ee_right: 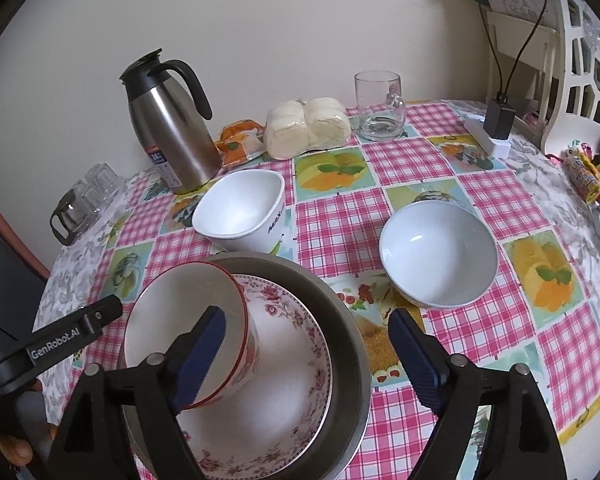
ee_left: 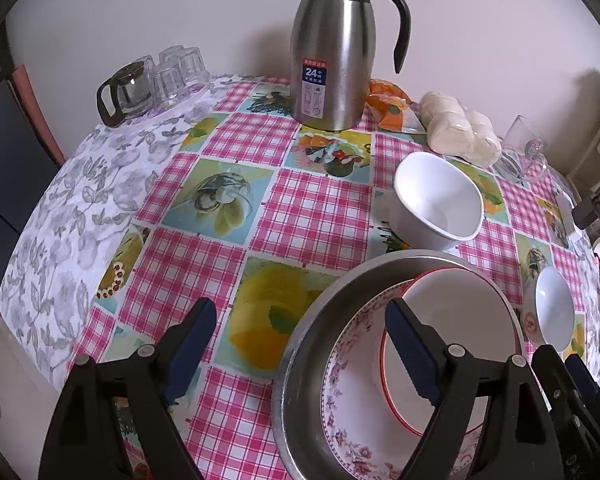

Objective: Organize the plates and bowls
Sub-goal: 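Open the right tool and release the red-rimmed bowl, then reach the right tool to the white square bowl rim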

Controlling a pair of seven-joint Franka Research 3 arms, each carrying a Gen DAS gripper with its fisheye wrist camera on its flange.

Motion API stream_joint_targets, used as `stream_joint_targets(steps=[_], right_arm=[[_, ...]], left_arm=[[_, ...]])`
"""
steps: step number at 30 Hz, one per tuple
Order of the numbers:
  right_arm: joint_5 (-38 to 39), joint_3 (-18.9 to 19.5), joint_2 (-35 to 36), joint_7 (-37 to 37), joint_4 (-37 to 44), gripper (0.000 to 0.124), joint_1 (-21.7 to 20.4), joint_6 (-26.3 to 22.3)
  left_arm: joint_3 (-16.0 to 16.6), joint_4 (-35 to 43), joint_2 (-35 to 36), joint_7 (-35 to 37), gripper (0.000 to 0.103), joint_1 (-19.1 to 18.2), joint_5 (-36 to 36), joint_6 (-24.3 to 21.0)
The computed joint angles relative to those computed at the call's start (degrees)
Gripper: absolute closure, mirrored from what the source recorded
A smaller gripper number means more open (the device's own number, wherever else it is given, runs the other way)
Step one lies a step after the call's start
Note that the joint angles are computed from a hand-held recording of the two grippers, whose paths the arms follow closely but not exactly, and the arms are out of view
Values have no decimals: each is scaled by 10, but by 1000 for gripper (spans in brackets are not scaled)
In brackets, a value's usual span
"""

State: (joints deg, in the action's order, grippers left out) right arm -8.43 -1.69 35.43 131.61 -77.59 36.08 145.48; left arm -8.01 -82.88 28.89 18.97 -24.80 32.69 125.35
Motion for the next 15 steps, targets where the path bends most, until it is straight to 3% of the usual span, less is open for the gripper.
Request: stream_joint_targets(steps=[6, 15], right_arm=[[-5, -2, 2, -2, 2, 22, 2, 0], [-6, -3, 2, -6, 0, 21, 2, 6]], left_arm=[[1, 6, 4, 0, 8, -4, 4, -11], [4, -1, 0, -8, 5, -3, 7, -8]])
